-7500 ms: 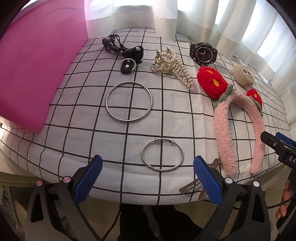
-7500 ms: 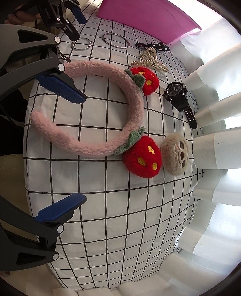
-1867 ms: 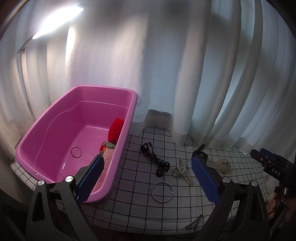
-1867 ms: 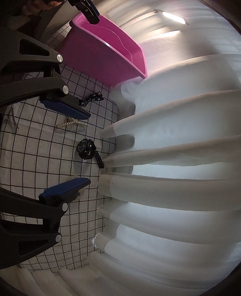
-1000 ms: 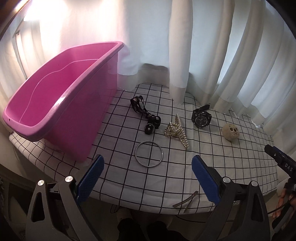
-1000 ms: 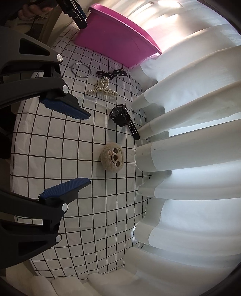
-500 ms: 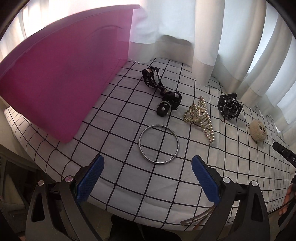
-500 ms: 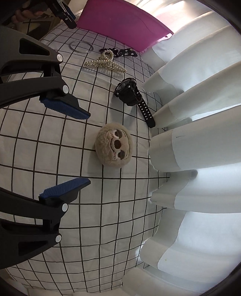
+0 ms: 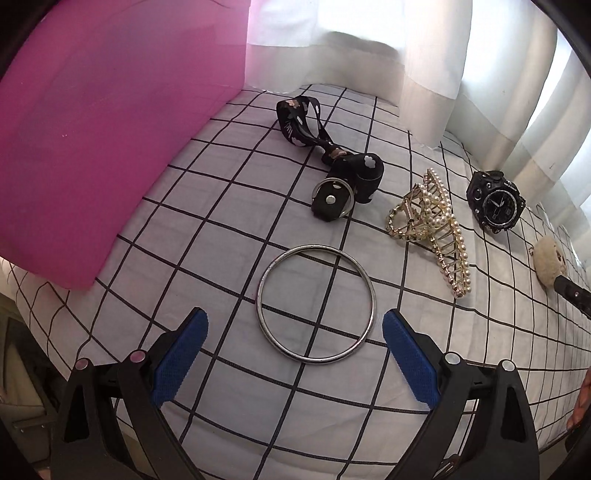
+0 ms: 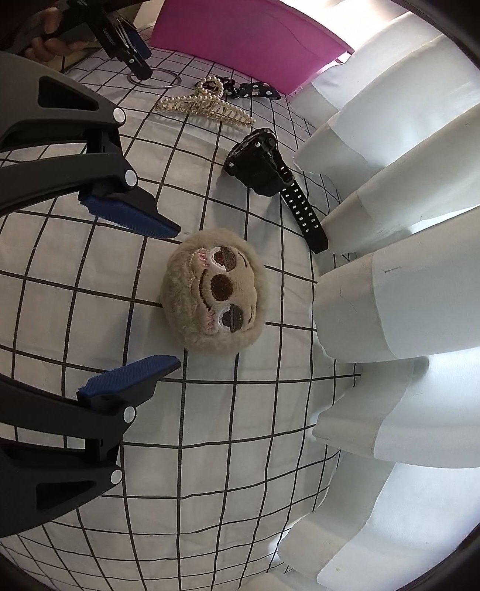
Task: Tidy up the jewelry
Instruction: 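Move the right gripper to the sloth plush while the left gripper approaches the large silver ring, then grasp the sloth plush with the right gripper while the left gripper grasps the silver ring and lifts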
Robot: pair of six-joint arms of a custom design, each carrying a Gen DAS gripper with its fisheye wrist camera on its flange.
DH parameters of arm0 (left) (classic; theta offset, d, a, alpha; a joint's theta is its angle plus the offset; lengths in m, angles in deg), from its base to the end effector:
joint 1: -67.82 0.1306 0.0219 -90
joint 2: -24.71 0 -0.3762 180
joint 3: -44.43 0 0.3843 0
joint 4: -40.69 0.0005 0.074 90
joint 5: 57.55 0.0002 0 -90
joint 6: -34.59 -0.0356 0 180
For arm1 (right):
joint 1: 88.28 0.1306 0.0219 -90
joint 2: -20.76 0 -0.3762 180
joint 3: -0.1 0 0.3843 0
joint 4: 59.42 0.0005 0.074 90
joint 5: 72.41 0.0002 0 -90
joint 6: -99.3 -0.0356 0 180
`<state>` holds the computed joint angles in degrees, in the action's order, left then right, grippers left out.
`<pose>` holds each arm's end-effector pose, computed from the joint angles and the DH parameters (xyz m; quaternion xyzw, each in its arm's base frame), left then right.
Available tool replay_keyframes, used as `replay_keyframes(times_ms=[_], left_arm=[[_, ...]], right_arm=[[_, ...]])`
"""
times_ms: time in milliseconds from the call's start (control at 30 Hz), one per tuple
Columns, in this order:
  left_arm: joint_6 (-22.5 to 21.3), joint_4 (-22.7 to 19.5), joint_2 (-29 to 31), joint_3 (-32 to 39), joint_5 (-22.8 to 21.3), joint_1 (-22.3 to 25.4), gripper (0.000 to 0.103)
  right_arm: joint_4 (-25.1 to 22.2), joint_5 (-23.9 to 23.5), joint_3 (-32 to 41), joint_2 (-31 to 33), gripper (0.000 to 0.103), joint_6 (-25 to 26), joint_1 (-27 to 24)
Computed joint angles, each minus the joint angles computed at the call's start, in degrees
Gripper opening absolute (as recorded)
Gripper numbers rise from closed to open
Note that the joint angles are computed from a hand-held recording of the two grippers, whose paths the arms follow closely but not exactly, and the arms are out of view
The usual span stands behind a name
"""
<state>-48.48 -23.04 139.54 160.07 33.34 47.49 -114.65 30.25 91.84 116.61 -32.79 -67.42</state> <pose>0.5752 -0.2143 0.3798 0.1152 0.9653 -0.0625 0.2257 0.4691 0.1699 0.3837 0.2052 0.9368 0.0465 0.2796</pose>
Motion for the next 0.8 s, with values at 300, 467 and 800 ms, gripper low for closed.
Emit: replay_keyframes(times_ms=[300, 467, 800], left_arm=[[-2.2, 1.5, 1.5, 0.5, -3.3, -1.5, 0.096], [-1.2, 3.2, 1.5, 0.2, -4.5, -1.9, 0.098], [-0.8, 9.4, 0.5, -2.7, -5.2, -1.9, 0.098]], right_arm=[[0.5, -0.9, 0.4, 1.3, 0.063, 0.7, -1.0], [0.5, -1.0, 1.3, 2.6, 0.063, 1.6, -1.5], [0.5, 0.9, 4.7, 6.5, 0.073, 5.7, -2.8]])
